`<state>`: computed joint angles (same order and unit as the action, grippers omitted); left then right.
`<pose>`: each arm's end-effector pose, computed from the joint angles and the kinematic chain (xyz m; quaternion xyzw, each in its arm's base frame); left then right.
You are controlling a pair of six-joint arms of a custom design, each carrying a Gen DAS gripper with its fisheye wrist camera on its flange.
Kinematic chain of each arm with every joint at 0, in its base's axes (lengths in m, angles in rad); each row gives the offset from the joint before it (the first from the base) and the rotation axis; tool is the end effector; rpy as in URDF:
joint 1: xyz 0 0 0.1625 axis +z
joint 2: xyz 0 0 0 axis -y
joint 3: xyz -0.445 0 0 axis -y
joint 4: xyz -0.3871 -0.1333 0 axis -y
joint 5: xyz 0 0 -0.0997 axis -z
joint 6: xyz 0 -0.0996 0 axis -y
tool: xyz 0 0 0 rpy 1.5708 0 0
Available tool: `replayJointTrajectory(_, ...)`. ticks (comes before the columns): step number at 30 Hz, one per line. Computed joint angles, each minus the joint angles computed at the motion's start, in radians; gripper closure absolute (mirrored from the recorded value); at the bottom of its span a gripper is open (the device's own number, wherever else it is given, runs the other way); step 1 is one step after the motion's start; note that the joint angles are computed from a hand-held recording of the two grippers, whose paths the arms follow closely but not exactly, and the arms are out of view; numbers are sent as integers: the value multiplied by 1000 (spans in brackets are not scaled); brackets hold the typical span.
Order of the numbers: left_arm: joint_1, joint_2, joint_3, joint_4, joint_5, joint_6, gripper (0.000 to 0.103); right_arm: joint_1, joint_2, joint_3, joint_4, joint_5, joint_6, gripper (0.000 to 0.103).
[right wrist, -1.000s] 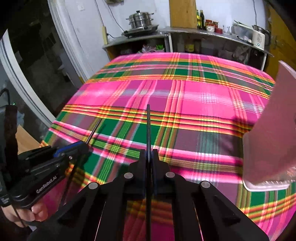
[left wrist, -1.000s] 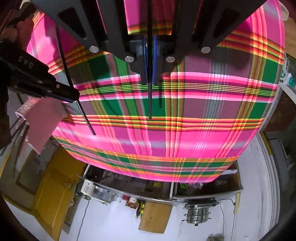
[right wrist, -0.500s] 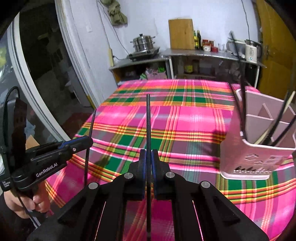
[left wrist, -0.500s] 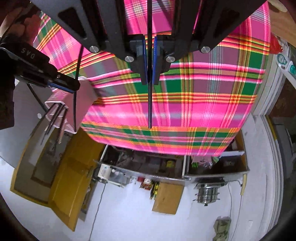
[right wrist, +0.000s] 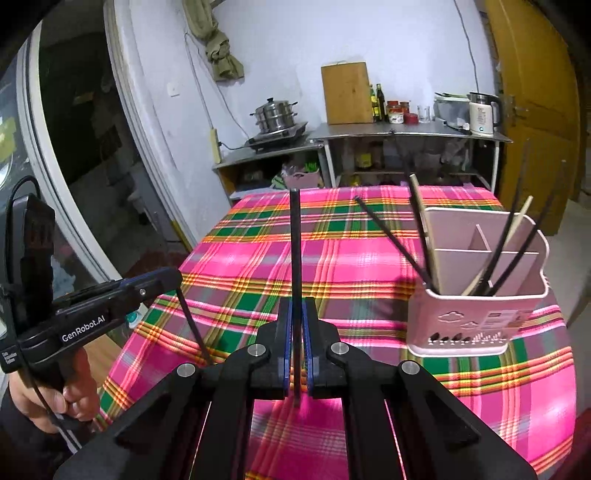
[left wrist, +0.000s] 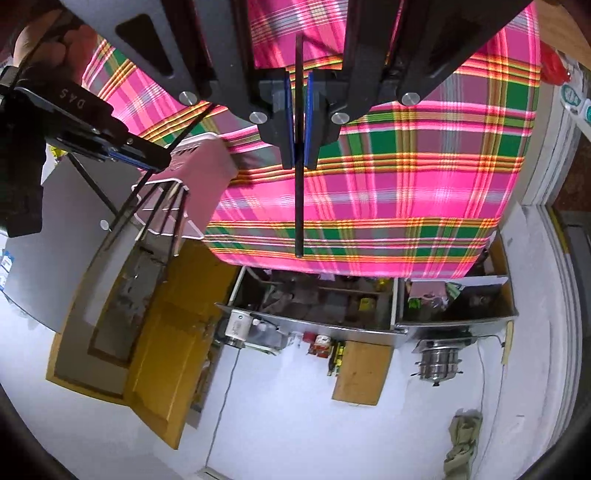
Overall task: Organize utensils
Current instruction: 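Lift the dark chopstick with the left tool while the right tool carries its chopstick to the holder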
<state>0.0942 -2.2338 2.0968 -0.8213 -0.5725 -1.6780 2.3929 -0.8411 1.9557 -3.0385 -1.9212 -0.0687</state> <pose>-0.1390 -0.2311 0.4646 0.0594 0.8474 -0.4581 0.2617 0.5019 -0.3311 0.0934 0.3900 -0.8880 0.2239 0.0959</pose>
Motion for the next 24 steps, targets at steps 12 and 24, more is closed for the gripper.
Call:
replayJointTrajectory(12,33,55,37,-280,14,226,99,-6,-65,44,-31,-32,18,98)
replayJointTrajectory(24,141,169,103,-804,-22,622,99,-30,-144,78,-53,-93,27,97)
